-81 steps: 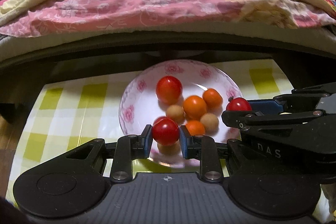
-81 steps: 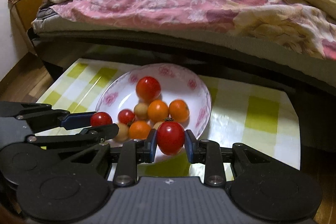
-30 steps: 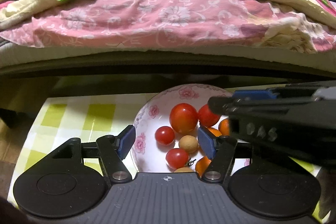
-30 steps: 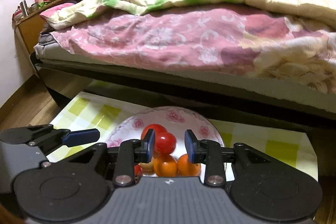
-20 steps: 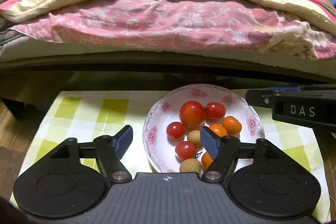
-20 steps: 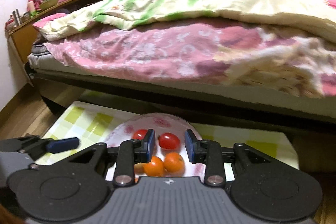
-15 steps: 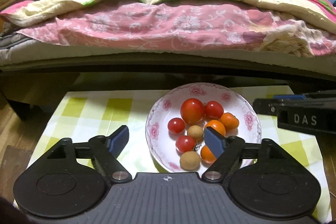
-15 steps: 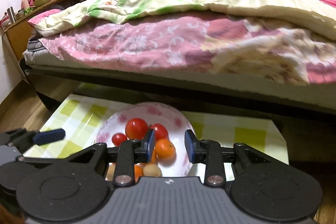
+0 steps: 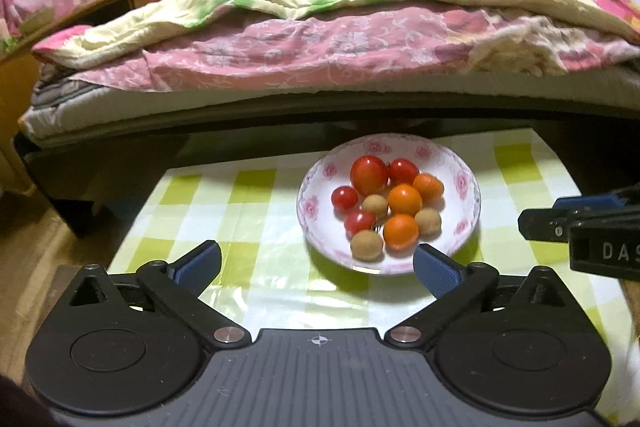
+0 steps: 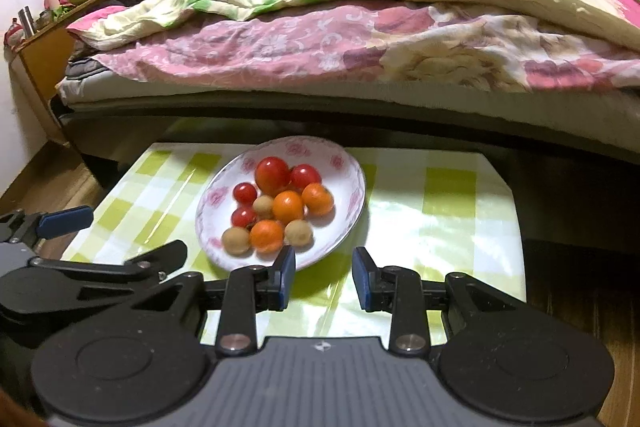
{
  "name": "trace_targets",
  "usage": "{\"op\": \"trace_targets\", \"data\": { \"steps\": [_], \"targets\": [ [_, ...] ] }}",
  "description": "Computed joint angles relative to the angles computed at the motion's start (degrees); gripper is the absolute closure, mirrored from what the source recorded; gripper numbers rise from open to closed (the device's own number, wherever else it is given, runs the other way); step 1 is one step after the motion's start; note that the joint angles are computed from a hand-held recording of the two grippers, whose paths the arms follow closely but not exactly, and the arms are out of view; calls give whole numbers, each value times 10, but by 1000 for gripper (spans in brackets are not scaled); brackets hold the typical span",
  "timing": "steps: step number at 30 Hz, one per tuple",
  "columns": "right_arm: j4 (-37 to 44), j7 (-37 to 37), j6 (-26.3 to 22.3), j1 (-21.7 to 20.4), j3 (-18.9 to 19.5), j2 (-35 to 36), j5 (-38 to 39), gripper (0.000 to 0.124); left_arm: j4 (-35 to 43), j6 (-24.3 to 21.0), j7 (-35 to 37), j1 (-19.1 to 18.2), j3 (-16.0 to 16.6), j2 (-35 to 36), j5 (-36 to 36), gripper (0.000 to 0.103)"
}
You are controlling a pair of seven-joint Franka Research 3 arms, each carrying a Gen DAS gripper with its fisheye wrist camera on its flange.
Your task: Organize fruits
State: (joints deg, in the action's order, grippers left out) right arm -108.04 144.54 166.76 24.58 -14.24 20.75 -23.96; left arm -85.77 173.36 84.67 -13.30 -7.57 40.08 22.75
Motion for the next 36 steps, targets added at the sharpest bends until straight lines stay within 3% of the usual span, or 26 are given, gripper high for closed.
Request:
{"op": "trace_targets", "data": {
  "steps": [3,8,15,36],
  "targets": [
    [-15,23,-5,16,-8,-14,-20,89,-31,13,-4,-2,6,-18,7,0],
    [-40,56,-10,16,1,-37,-45,89,-69,17,14,31,-32,-40,-10,0],
    [-72,120,-9,12,16,-70,-110,89,-126,34,30,48,-48,-75,-24,0],
    [-136,209,-40,-41,109,-133,-190,89,-251,60,45,91,-79,-152,-53,0]
  ]
}}
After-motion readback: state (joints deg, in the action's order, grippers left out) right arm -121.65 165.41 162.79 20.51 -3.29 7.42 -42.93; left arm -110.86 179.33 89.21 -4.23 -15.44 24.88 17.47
